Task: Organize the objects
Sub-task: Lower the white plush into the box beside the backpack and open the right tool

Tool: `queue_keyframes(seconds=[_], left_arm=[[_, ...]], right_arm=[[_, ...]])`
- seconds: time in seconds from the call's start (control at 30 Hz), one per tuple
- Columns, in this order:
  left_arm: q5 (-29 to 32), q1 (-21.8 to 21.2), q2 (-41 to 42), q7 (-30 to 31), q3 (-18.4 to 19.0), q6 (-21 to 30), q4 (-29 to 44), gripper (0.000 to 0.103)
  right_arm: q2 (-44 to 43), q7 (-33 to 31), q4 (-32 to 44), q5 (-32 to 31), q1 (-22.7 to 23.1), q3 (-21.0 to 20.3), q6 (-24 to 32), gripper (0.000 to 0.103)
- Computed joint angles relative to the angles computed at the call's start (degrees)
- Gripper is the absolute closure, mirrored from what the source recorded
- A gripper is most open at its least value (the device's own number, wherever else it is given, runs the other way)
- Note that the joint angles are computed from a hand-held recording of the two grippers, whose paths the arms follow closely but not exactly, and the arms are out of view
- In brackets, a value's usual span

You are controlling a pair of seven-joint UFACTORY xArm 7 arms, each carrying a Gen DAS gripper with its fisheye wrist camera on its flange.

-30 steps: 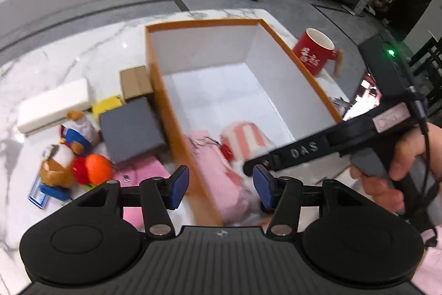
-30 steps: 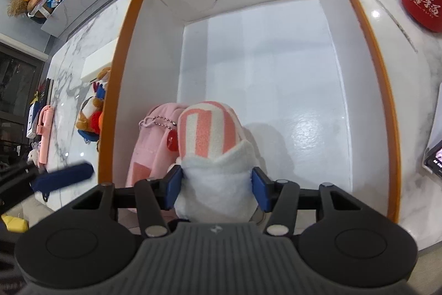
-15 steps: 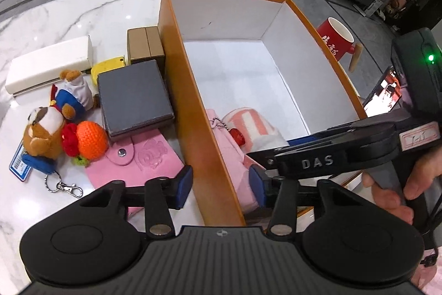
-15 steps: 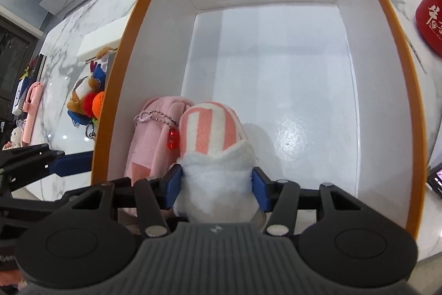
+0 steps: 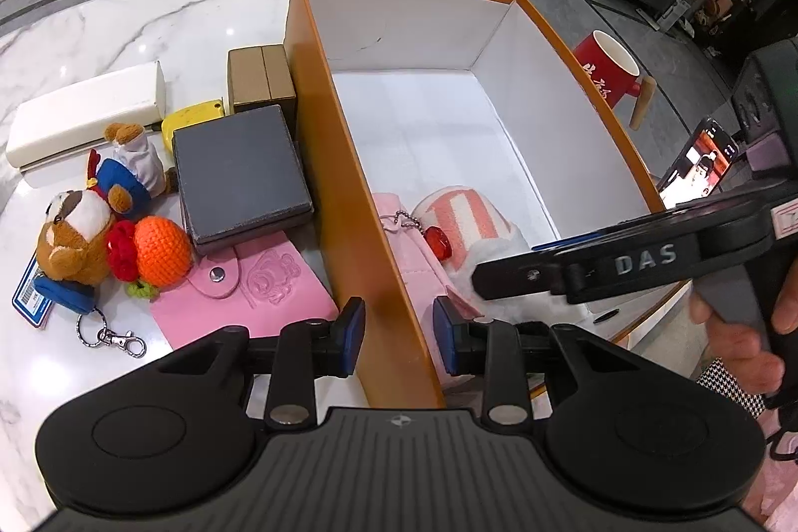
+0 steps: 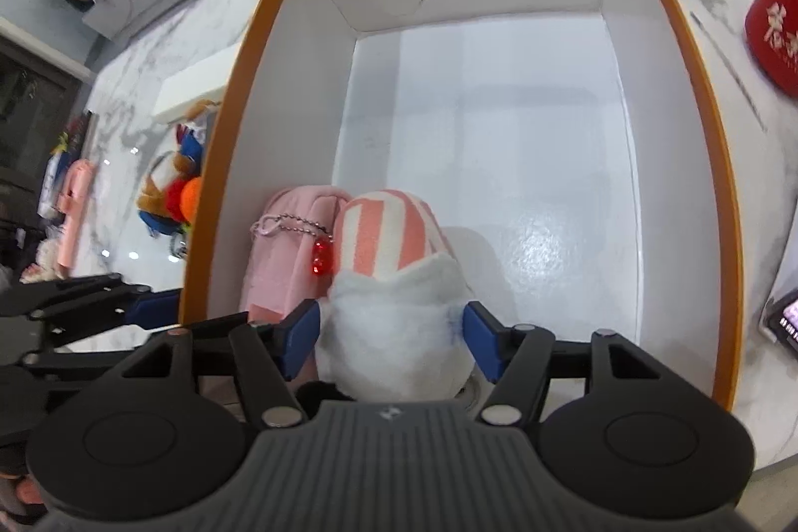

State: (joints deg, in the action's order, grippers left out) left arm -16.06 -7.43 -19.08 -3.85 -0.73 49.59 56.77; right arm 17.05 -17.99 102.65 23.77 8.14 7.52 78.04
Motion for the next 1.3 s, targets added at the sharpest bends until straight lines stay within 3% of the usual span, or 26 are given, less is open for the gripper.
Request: queue_keyframes(seconds=[0.1, 0.27, 0.37, 0.6, 0.77, 0.87, 1.3], left_arm=[[-0.33, -0.10, 0.05, 0.43, 0.22, 0.30, 0.22, 0.072], [-0.34, -0.06, 0.04, 0.70, 0.18, 0.40, 0.29, 0.074], [-0.10, 0.00, 0.15, 0.54, 0.03, 0.35, 0.38, 0.074], [-0.78, -0.09, -0.09, 0.32, 0.17, -0.18, -0.05, 0.074], [-1.47, -0.13, -0.65, 0.51, 0.45, -0.94, -0.54, 0.073], [-2.44, -0.31, -1.64, 1.13, 0.90, -1.82, -1.24, 0.066], [-3.48, -1.62, -8.34, 11.49, 3.56, -2.42, -2.77, 0.065]], right_arm=[[0.01, -1.34, 0.85, -0.61, -0.08, 0.06, 1.00, 0.055], [-1.17, -4.92, 0.58, -4.19, 1.39, 0.31, 0.62, 0.058], [-2.71, -7.79, -1.45, -6.86, 2.78, 0.49, -1.21, 0.058], [-2.10, -7.16, -1.97, -6.34, 2.96, 0.07, -1.07, 0.058], [-2.94, -7.07, -2.88, -5.91, 2.86, 0.02, -2.38, 0.052], [-3.10, -6.92, -2.92, -5.71, 2.78, -0.05, -3.00, 0.047], [-4.45, -8.67, -2.14, -2.18, 1.66, 0.19, -5.17, 0.048]])
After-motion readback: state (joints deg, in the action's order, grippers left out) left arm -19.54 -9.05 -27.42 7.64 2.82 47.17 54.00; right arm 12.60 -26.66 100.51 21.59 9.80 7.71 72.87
